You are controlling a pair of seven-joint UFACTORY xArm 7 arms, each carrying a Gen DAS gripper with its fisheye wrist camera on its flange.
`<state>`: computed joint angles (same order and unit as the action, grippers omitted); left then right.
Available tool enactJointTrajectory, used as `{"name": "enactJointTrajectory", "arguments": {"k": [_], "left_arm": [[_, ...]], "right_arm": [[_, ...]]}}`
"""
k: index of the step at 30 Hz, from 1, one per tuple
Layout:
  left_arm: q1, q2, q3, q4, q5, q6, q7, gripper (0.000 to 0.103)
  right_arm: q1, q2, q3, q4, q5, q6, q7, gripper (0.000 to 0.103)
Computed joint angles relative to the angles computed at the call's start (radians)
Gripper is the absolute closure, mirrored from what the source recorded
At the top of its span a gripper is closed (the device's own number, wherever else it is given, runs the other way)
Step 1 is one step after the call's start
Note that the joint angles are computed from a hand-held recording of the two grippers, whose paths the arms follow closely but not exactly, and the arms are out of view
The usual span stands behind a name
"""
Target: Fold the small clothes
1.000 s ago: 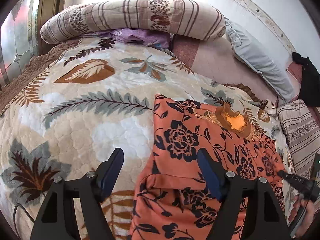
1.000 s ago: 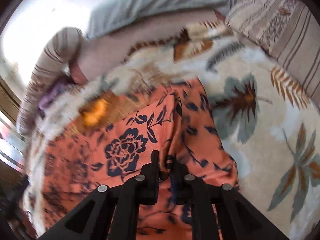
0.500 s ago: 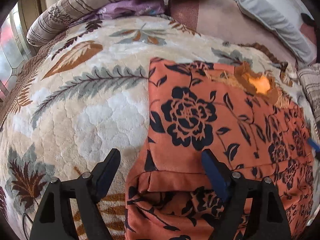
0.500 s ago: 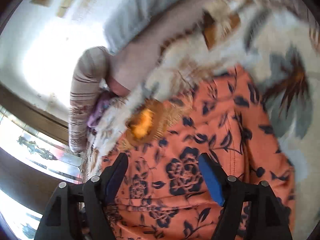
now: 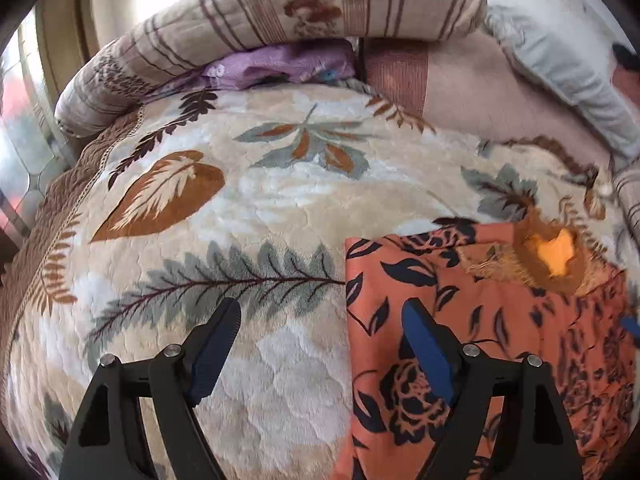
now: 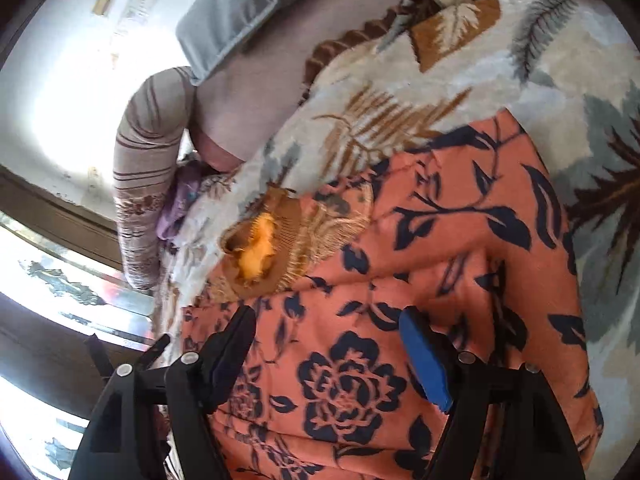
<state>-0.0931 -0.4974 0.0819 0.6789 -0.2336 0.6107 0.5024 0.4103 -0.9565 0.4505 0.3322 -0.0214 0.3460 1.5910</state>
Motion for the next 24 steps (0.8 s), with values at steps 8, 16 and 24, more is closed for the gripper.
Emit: {"name": "enactJointTrajectory", "arguments": {"k": [8,16,24], "left_arm": [[-0.009,0.055,0.037,0.023,-0.081,-0.059,-0.031,0.014],[0.036,-0.017,0.034,0.025,-0.024,0.048,-0.059,0.014],[0.132,-0.423,0.187,-0.103,-0.016,0.370,0.097,0.014]], "right_arm": [[-0.070,-0.048,-0.003,-0.031,-0.026,-0.082,0.006,0.024],[-0.047,-0.060,0.025,0.059,-0.027,0.120,0.001,0.020],[0.131,-0.256,0.266,0.206,0.050,0.515,0.226,0.020]]}}
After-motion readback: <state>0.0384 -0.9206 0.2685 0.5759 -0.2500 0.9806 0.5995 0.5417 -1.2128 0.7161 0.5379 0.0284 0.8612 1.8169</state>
